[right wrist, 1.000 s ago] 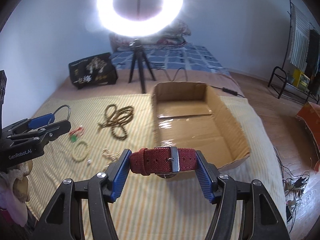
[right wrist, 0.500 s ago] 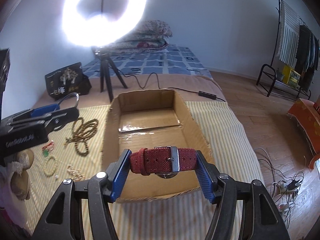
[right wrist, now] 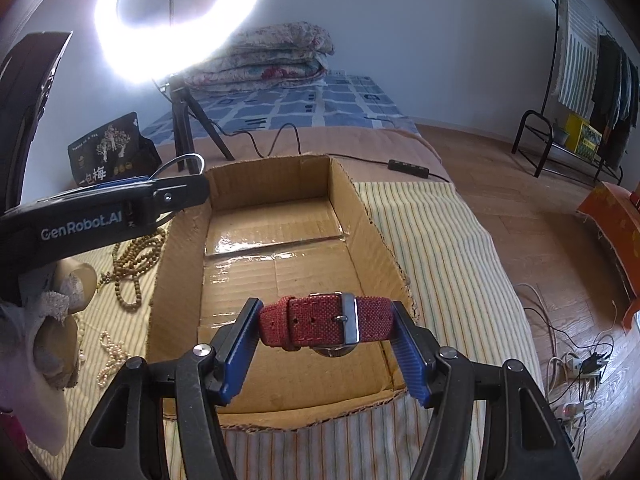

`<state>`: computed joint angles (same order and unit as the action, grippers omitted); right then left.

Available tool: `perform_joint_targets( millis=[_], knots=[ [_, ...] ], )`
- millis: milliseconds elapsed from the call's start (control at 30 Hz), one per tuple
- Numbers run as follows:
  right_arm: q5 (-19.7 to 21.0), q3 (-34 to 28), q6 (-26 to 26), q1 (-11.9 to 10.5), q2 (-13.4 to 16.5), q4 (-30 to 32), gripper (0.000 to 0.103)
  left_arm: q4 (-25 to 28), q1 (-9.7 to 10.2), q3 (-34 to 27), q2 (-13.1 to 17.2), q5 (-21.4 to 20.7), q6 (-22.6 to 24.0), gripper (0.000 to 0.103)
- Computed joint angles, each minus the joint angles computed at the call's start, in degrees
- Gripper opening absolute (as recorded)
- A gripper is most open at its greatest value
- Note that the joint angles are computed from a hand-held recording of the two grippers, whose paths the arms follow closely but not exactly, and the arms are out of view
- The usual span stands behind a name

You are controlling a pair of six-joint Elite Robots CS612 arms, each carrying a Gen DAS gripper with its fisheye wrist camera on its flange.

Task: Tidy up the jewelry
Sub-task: 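Carry the watch and bangle into the cardboard box and open both tools, then grasp the pearl strand with the right tool while the left tool grasps the jade pendant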

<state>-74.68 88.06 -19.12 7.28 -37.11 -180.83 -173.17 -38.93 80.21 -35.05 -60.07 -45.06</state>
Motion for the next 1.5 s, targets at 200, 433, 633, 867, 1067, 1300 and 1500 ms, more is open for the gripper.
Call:
perform_joint_targets(
  millis=[200, 433, 633, 867, 1067, 1300, 1500],
  knots=[
    [-0.08, -0.41, 0.30, -0.09, 0.36, 0.34, 0.071, 0.46, 0.44, -0.90, 0.55, -1.82, -0.20, 0.075],
    [-0.75, 0.77, 0.62, 0.01, -0.14, -2.98, 0.099, 0.76, 0.78, -0.81, 0.35, -3.30, -2.24, 0.087],
    [-1.24, 1.41, 0.42, 0.17, -0.53, -3.26, 0.099, 0.16, 0.40, 0.50, -0.58, -2.22, -2.05, 0.087],
    [-1.17, 3.03, -0.10, 0.51, -1.77, -4.46, 0.099, -0.93, -0.21, 3.10, -2.34, -0.16, -2.26, 0.087],
    [-0.66, 4.59, 0.03, 0.76, -3.05, -5.96, 0.099, -2.60, -0.93, 6.36, -4.52, 2.53, -2.15, 0.087],
    [0.18, 6.61, -0.20, 1.57, -4.54, -7.24, 0.099, -3.56, -1.55, 10.79, -7.25, 5.40, -2.08, 0.087],
    [1.30, 8.47, -0.92, 2.25, -5.69, -8.21, 0.099, -4.01, -1.97, 16.26, -10.26, 8.36, -3.35, 0.087]
  ],
)
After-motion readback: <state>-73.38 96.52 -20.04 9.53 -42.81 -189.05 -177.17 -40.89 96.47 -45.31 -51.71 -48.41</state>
